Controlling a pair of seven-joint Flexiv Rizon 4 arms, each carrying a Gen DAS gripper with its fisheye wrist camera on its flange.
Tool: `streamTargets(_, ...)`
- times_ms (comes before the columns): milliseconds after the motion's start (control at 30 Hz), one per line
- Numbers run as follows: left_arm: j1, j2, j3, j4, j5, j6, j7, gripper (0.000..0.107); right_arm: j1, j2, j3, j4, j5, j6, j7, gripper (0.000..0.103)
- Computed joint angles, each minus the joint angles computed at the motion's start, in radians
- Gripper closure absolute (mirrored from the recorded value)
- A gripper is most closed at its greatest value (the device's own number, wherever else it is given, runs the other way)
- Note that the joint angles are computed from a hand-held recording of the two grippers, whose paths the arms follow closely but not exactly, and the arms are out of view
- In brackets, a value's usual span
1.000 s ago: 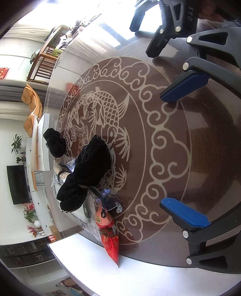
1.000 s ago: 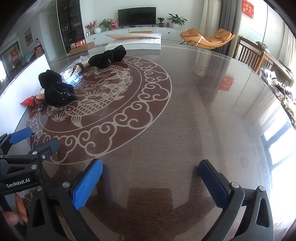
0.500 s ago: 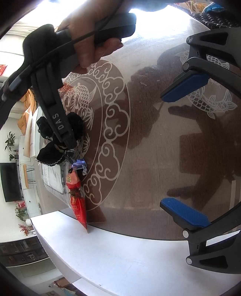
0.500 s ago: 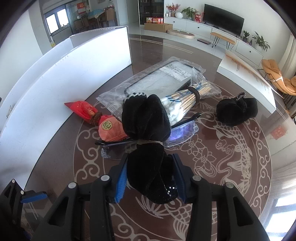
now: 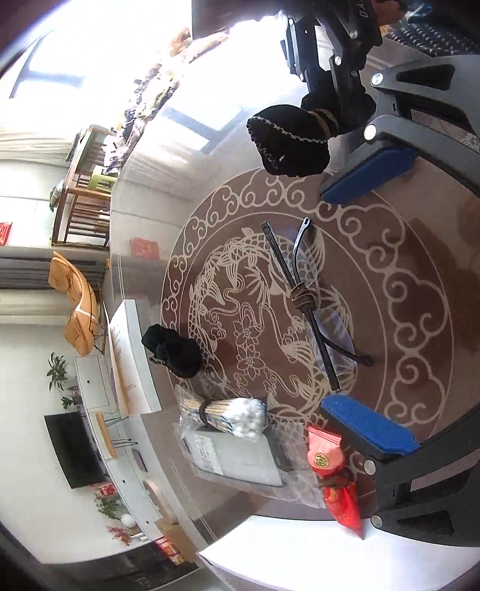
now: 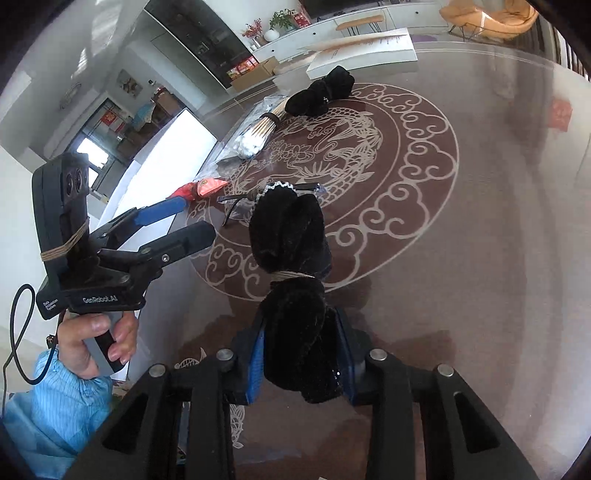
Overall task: Organize objects
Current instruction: 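Grasp the black-framed eyeglasses with the left tool while the right tool holds the black bundle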
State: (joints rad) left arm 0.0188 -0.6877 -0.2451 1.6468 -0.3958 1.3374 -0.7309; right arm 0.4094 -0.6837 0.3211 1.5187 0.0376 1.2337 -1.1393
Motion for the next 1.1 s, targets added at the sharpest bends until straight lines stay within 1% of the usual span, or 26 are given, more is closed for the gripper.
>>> streamTargets(67,-0.075,-0.037,0.08,-0.06,0.084,0.027,-0.002,0.004,0.022,0.031,-0.038,0.049,-0.023,0.009,0.026,0.069)
streamTargets(100,-0.081,-0.055,0.086,-0.092,0.102,-0.001,0.008,0.004,0.017,0.041,-0.035,0.07,-0.019,0.018,0.032,0.069)
streamTargets(133,-0.083,-0.075,0.092,-0.137,0.109,-0.076,0.012,0.004,0.009,0.048,-0.025,0.087,-0.01,0.027,0.034,0.069)
streamTargets(200,-0.096,-0.106,0.126,-0.227,0.116,-0.269,-0.016,0.004,0.007,0.068,-0.026,0.125,-0.009,0.045,0.047,0.069)
streamTargets(233,-0.095,-0.109,0.13,-0.234,0.118,-0.311,-0.023,0.005,0.015,0.081,-0.037,0.146,-0.019,0.055,0.058,0.069)
streamTargets(267,-0.091,-0.1,0.127,-0.218,0.118,-0.321,-0.023,0.01,0.022,0.094,-0.048,0.165,-0.03,0.061,0.069,0.069)
streamTargets(300,-0.073,-0.083,0.105,-0.182,0.099,-0.303,-0.011,0.018,0.028,0.106,-0.057,0.181,-0.043,0.067,0.08,0.069)
streamTargets(333,-0.069,-0.066,0.1,-0.151,0.093,-0.287,-0.009,0.023,0.031,0.117,-0.063,0.196,-0.053,0.075,0.09,0.069)
streamTargets(400,-0.05,-0.033,0.074,-0.079,0.062,-0.223,0.003,0.052,0.029,0.131,-0.065,0.215,-0.066,0.089,0.102,0.069)
streamTargets(433,-0.048,-0.022,0.068,-0.05,0.049,-0.188,-0.004,0.062,0.031,0.135,-0.069,0.221,-0.075,0.093,0.109,0.069)
streamTargets(467,-0.051,-0.013,0.069,-0.027,0.036,-0.156,-0.024,0.076,0.035,0.14,-0.075,0.227,-0.087,0.093,0.118,0.069)
streamTargets(500,-0.042,-0.008,0.056,-0.012,0.012,-0.147,-0.041,0.083,0.042,0.142,-0.085,0.232,-0.101,0.093,0.129,0.069)
streamTargets(533,-0.014,-0.002,0.016,0.016,-0.032,-0.125,-0.037,0.086,0.051,0.145,-0.098,0.238,-0.116,0.093,0.144,0.069)
streamTargets(567,0.002,0.005,-0.006,0.037,-0.063,-0.107,-0.04,0.095,0.056,0.144,-0.106,0.241,-0.128,0.09,0.16,0.069)
streamTargets(700,0.076,0.041,-0.113,0.148,-0.185,-0.023,-0.006,0.099,0.082,0.165,-0.143,0.271,-0.174,0.088,0.233,0.069)
streamTargets(733,0.108,0.058,-0.16,0.189,-0.225,0.009,0.022,0.099,0.093,0.174,-0.159,0.283,-0.195,0.089,0.254,0.069)
streamTargets(800,0.189,0.099,-0.27,0.275,-0.319,0.067,0.088,0.099,0.101,0.19,-0.171,0.3,-0.225,0.097,0.283,0.069)
streamTargets(867,0.296,0.147,-0.411,0.354,-0.44,0.128,0.173,0.099,0.102,0.2,-0.17,0.299,-0.248,0.091,0.299,0.069)
streamTargets(900,0.359,0.168,-0.484,0.387,-0.479,0.157,0.192,0.099,0.104,0.201,-0.169,0.293,-0.261,0.091,0.302,0.069)
streamTargets(933,0.397,0.196,-0.54,0.41,-0.582,0.177,0.256,0.099,0.106,0.201,-0.166,0.283,-0.274,0.087,0.302,0.069)
streamTargets(967,0.416,0.222,-0.563,0.421,-0.657,0.187,0.298,0.099,0.108,0.197,-0.161,0.266,-0.285,0.082,0.298,0.069)
streamTargets(1000,0.421,0.242,-0.553,0.427,-0.668,0.181,0.294,0.099,0.106,0.19,-0.15,0.244,-0.29,0.076,0.287,0.069)
streamTargets(1033,0.417,0.258,-0.511,0.427,-0.613,0.141,0.24,0.099,0.11,0.185,-0.146,0.228,-0.296,0.076,0.284,0.069)
streamTargets(1067,0.385,0.267,-0.449,0.415,-0.577,0.105,0.2,0.099,0.116,0.18,-0.148,0.213,-0.301,0.082,0.287,0.069)
streamTargets(1100,0.342,0.269,-0.386,0.403,-0.539,0.088,0.164,0.098,0.12,0.174,-0.148,0.199,-0.305,0.087,0.288,0.069)
